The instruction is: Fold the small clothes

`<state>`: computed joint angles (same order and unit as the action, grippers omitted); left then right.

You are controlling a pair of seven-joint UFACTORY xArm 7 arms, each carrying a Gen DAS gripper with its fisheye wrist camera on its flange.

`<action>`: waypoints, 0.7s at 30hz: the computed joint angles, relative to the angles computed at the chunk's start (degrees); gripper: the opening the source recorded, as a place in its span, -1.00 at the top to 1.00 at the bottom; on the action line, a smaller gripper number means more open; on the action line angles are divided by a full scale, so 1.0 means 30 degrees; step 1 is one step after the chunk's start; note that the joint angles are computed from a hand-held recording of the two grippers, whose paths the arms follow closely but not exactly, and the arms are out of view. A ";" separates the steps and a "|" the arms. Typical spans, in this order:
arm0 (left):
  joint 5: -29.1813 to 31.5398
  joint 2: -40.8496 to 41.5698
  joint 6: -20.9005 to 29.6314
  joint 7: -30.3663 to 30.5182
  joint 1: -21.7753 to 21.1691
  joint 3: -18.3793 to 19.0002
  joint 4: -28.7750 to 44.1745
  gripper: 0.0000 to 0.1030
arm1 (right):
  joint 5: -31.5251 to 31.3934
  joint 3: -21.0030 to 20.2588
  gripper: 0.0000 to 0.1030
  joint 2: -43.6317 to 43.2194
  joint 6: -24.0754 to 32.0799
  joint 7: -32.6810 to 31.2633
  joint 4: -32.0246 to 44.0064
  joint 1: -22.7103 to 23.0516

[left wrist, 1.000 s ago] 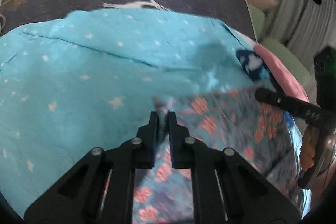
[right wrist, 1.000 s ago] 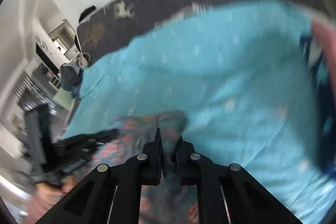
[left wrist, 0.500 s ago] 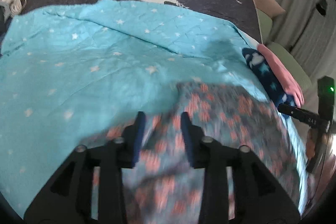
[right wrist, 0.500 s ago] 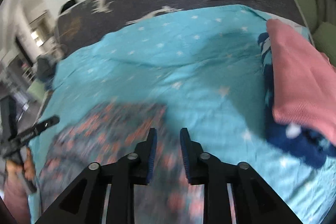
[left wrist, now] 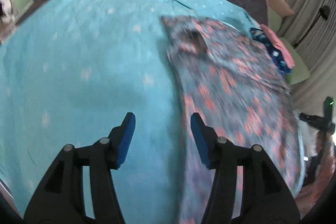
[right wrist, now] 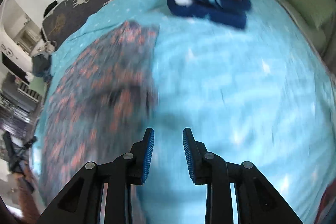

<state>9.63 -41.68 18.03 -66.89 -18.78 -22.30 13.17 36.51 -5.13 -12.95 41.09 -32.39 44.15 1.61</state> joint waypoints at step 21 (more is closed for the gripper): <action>-0.1111 -0.4374 0.5734 -0.8113 -0.7765 -0.3215 -0.1631 -0.24 | -0.2269 -0.3651 0.06 -1.2079 0.5870 -0.2103 -0.9049 -0.2076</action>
